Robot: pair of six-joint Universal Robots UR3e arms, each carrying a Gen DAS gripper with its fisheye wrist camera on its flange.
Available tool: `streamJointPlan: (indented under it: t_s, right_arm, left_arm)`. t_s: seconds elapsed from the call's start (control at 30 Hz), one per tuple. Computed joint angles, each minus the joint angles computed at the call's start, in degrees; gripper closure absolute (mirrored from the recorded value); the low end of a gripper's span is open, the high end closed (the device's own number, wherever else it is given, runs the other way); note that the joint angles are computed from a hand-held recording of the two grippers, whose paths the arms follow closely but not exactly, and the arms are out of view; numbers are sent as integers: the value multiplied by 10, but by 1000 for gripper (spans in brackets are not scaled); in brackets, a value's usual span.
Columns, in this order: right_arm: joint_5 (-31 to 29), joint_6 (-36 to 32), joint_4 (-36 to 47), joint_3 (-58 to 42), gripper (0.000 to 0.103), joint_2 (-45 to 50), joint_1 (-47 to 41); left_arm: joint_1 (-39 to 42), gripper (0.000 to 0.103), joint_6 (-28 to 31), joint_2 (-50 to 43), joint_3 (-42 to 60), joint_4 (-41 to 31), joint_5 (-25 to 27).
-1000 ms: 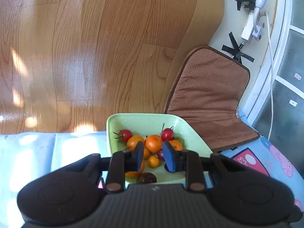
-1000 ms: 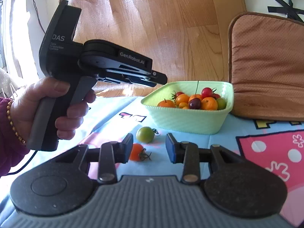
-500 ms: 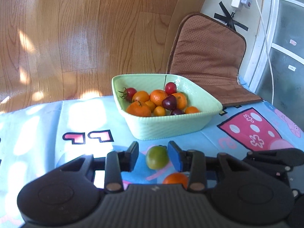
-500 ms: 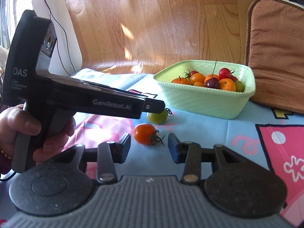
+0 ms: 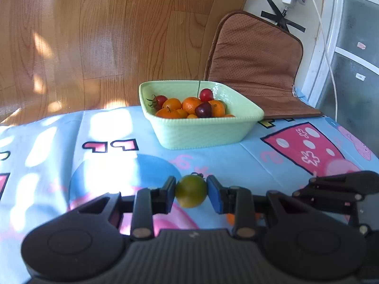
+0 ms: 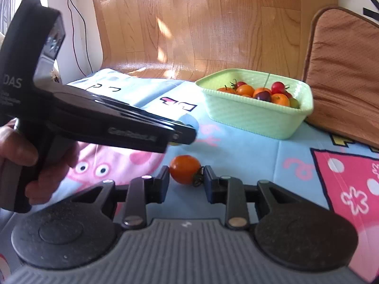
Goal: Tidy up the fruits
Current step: 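Grasp a green tomato with the left tool while the right tool grasps an orange tomato, then lift the green and orange tomatoes above the cloth with both tools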
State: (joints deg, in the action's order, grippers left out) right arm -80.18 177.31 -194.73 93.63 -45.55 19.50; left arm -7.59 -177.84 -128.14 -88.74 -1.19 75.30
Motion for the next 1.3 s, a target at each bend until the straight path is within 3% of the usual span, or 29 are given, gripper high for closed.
streamJointPlan:
  t_s: [0.2, 0.37, 0.63, 0.87, 1.03, 1.13, 1.3]
  right_arm:
    - [-54, 29, -151, 188, 70, -57, 13]
    - [-89, 65, -230, 268, 70, -74, 31]
    - [-143, 86, -290, 312, 70, -71, 64]
    - [-163, 87, -295, 314, 69, -63, 76]
    - [-171, 87, -289, 312, 68, -64, 81]
    - [-176, 85, -286, 308, 53, -63, 84]
    - [-176, 81, -283, 305, 54, -62, 84]
  left_arm:
    - [-19, 74, -27, 112, -229, 124, 15]
    - [-54, 74, -63, 152, -316, 179, 44]
    - [-103, 74, -103, 149, -341, 216, 110]
    - [-125, 74, -118, 136, -340, 231, 145]
    - [-122, 74, -120, 137, -344, 237, 140]
    - [-122, 74, -117, 136, -344, 238, 141]
    - [-122, 74, -120, 134, -345, 244, 141]
